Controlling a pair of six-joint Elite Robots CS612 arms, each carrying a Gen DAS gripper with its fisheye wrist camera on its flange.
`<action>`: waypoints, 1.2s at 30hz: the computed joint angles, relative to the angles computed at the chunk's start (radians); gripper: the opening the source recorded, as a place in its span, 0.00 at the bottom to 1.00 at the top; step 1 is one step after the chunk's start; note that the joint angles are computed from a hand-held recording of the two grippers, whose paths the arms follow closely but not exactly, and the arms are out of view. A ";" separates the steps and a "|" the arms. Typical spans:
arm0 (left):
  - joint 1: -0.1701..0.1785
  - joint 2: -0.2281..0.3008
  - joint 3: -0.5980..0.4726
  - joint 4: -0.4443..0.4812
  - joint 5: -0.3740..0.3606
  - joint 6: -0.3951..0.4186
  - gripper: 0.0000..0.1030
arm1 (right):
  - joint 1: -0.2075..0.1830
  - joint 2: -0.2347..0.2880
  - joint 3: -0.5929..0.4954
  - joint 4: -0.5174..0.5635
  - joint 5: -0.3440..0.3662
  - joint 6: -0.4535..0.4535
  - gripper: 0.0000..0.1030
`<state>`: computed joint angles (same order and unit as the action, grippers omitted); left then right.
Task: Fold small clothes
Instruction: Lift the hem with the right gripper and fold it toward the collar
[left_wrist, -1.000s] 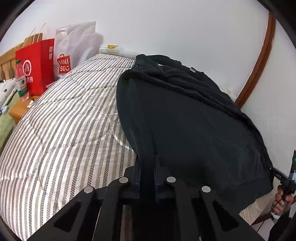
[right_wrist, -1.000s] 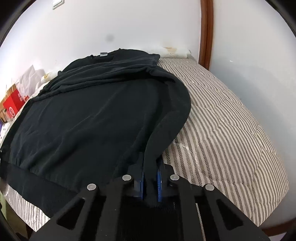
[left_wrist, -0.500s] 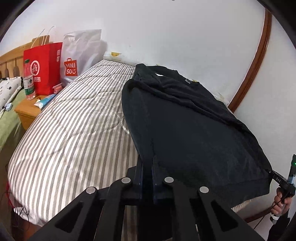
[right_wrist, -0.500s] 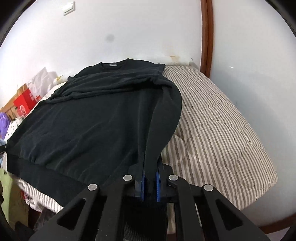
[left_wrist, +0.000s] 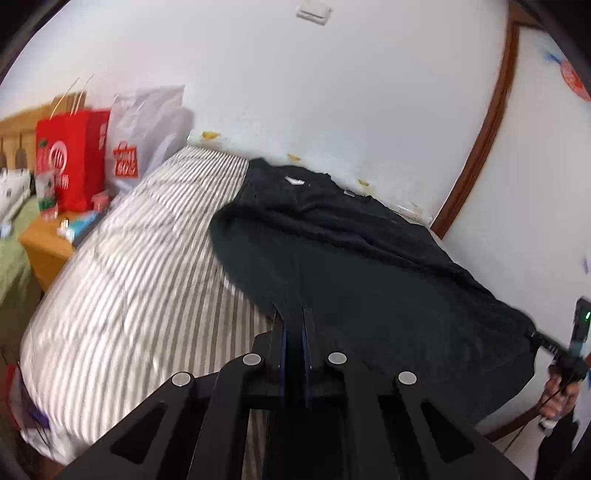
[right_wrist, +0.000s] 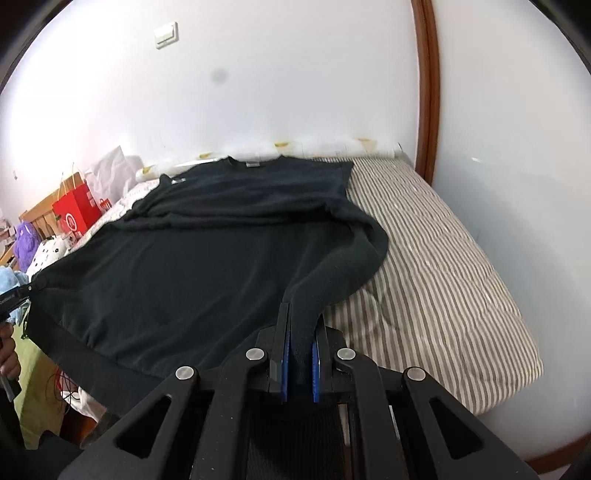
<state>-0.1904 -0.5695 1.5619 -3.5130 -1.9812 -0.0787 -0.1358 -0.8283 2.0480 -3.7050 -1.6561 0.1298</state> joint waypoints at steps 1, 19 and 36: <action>-0.004 0.000 -0.010 -0.001 0.015 0.010 0.07 | -0.003 0.002 -0.013 -0.005 0.009 0.006 0.08; -0.046 0.143 -0.436 0.119 0.117 -0.102 0.07 | -0.077 0.084 -0.335 0.119 0.077 0.247 0.08; -0.095 0.359 -0.888 0.421 0.262 -0.095 0.07 | -0.093 0.283 -0.694 0.331 0.039 0.202 0.08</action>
